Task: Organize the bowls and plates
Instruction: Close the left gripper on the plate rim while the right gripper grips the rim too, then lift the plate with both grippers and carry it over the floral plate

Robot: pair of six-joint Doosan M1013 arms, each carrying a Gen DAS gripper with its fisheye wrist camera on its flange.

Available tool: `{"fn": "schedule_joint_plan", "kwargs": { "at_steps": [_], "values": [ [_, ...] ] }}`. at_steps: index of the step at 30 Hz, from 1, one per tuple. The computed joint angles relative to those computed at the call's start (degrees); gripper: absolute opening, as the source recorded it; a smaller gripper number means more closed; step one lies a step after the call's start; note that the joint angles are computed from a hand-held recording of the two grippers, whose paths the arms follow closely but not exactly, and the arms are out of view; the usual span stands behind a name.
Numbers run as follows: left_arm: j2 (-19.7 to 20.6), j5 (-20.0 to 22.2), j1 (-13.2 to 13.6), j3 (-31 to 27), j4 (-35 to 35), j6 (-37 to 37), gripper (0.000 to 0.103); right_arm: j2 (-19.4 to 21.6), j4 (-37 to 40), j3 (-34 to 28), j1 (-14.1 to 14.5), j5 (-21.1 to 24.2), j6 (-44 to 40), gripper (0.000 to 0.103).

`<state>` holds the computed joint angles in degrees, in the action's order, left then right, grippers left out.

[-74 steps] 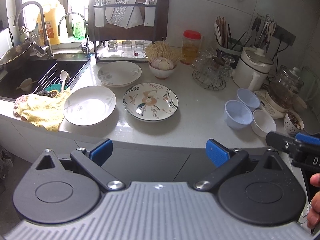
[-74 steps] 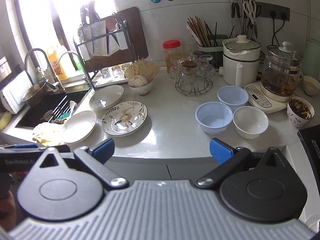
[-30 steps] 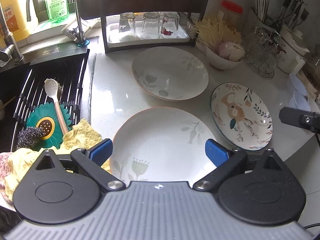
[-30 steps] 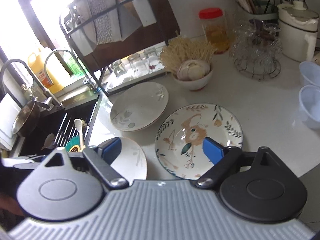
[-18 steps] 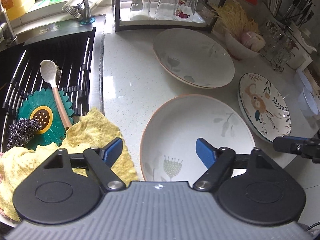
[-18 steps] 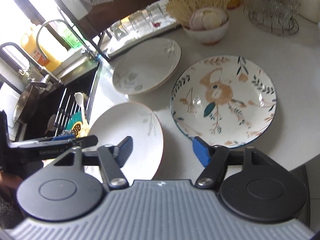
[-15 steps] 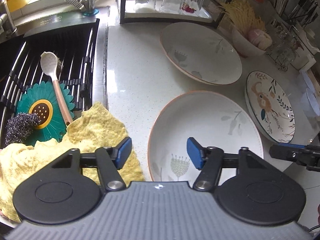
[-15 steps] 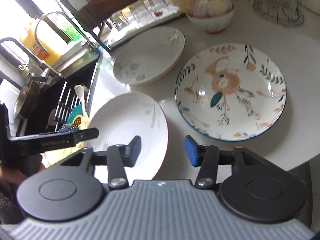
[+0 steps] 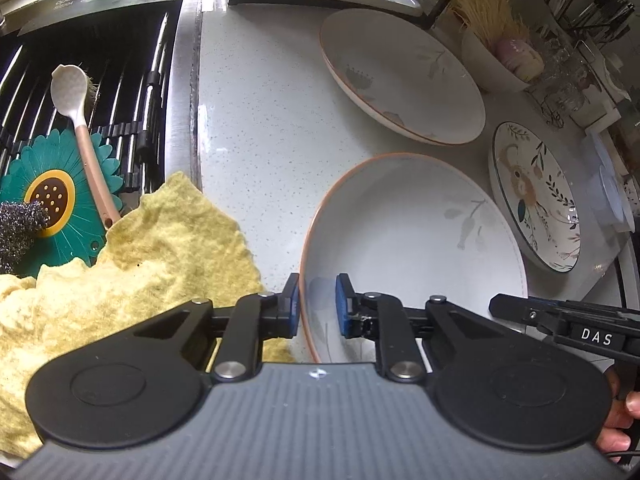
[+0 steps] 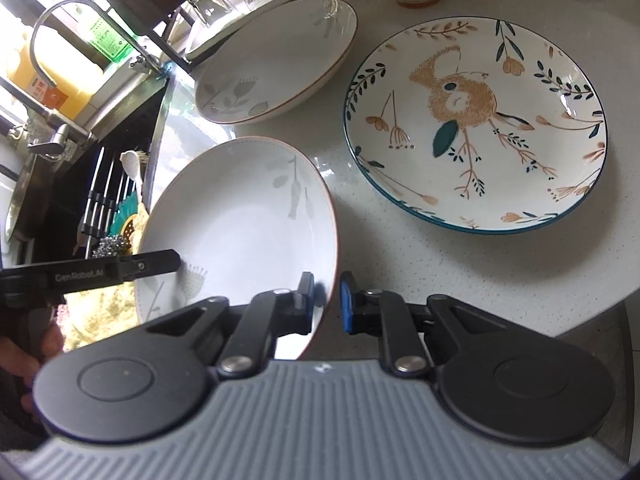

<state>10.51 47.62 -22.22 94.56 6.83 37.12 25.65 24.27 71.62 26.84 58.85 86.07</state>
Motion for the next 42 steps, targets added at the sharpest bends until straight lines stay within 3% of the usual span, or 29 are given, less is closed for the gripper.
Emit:
{"fn": "schedule_joint_plan", "kwargs": {
  "at_steps": [13, 26, 42],
  "values": [
    [-0.83, -1.86, 0.46, 0.53, 0.31, -0.58, 0.017, -0.52, 1.33, 0.45, -0.03, -1.70, -0.96, 0.014],
    [-2.48, -3.03, -0.28, -0.82, 1.45, -0.41, 0.017, -2.56, -0.77, -0.05, 0.20, -6.68, -3.22, 0.014],
    [-0.31, -4.80, -0.72, -6.43, 1.56, 3.28, 0.017, -4.81, -3.27, 0.93, -1.08, -13.43, 0.27, 0.014]
  ]
}}
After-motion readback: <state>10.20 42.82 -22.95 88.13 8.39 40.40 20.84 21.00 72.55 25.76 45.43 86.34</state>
